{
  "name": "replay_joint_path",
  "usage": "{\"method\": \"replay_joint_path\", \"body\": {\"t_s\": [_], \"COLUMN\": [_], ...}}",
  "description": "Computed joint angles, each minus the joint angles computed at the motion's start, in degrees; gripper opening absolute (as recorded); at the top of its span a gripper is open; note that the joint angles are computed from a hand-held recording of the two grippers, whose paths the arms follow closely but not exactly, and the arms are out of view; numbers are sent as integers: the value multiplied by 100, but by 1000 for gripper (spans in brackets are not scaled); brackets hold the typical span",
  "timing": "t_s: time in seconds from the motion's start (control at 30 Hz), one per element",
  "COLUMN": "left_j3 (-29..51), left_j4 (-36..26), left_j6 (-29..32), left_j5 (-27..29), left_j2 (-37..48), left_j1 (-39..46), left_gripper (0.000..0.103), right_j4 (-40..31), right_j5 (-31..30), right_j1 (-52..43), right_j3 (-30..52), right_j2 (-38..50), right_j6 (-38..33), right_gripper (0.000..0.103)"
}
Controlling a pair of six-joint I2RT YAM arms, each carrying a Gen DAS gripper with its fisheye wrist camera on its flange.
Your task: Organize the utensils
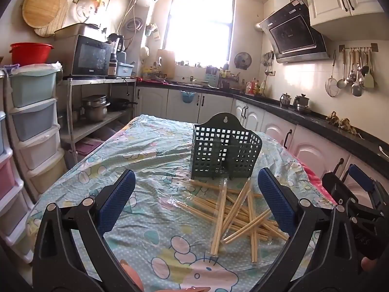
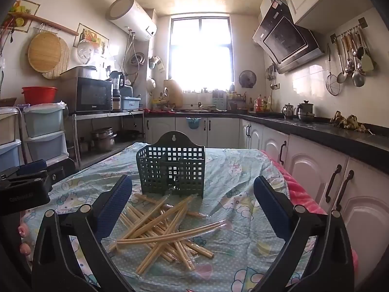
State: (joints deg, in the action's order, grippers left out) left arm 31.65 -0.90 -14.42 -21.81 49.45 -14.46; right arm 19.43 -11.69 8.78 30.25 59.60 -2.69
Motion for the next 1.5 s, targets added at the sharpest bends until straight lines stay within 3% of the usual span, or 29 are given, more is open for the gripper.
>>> {"method": "replay_joint_path", "body": {"t_s": [0.27, 0.47, 1.5], "left_j3": [43, -92, -65], "left_j4": [84, 161, 122], "left_j6": [-18, -30, -54], "left_j5": [-193, 31, 0], "left_j2": [147, 41, -16], "left_j1": [-181, 19, -22], "left_gripper": [93, 93, 93], "right_j4": [-20, -15, -17], "right_j5": [-2, 8, -48], "right_j1": [-6, -4, -45], "right_j3": [16, 2, 38], "right_j2": [15, 7, 92], "right_j6": [-2, 6, -11], "right_gripper": [97, 97, 97]}}
